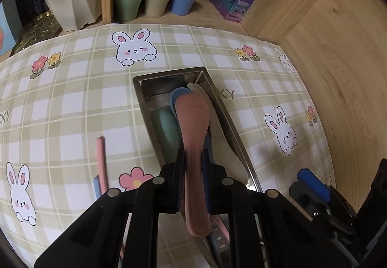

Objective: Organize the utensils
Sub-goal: 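Open the right tool to release the blue chopstick while the left tool lowers the pink spoon into the tray, then open the left tool to release the pink spoon in the tray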

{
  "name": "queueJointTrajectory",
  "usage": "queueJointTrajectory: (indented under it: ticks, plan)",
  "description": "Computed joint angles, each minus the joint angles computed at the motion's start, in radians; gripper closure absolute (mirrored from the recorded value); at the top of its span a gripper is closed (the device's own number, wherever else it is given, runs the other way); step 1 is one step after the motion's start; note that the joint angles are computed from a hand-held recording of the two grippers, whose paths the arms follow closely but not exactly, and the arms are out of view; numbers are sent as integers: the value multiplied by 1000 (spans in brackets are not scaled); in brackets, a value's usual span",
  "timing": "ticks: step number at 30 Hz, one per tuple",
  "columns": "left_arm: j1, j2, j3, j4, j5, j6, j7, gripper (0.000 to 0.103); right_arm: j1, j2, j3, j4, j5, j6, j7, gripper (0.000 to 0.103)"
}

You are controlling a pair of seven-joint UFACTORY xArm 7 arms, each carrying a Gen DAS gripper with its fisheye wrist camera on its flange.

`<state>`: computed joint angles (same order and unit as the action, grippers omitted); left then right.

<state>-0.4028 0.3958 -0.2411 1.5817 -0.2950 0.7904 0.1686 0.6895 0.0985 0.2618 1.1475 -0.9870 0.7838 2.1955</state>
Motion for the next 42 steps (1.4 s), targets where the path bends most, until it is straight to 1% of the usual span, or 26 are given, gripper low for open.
queueJointTrajectory:
  ticks: [3,7,10,18,23,26,29,32,33,35,38,42]
  plan:
    - [-8,21,2,22,5,5,-18,89,-1,-4,0,-7,1,-2,6,61]
    - [-1,56,-17,59,-33,22,-13,90,-2,-4,2,-10,8,-1,10,61]
    - [2,66,-28,75,-54,31,16,89,-2,-5,2,-10,9,-1,7,61]
    - [38,-12,-33,0,-116,-13,129,89,6,-5,9,8,15,25,-1,61]
    - [86,-106,-22,-99,-184,-42,235,89,27,19,14,56,19,53,-25,61]
    - [113,-179,-5,-184,-226,-65,313,89,47,39,13,87,18,71,-24,61]
    - [132,-267,19,-297,-266,-97,404,88,72,69,9,128,21,99,-33,61]
    - [138,-330,45,-383,-302,-96,477,88,103,101,2,170,22,131,-35,61]
    - [137,-342,54,-401,-305,-95,487,87,113,110,-3,182,25,138,-37,61]
    - [137,-366,70,-440,-320,-95,513,82,134,134,-10,212,32,156,-39,61]
    - [136,-392,88,-495,-336,-98,536,82,159,155,-24,237,36,158,-32,61]
    - [124,-412,95,-553,-320,-136,548,82,182,169,-36,254,45,162,-35,61]
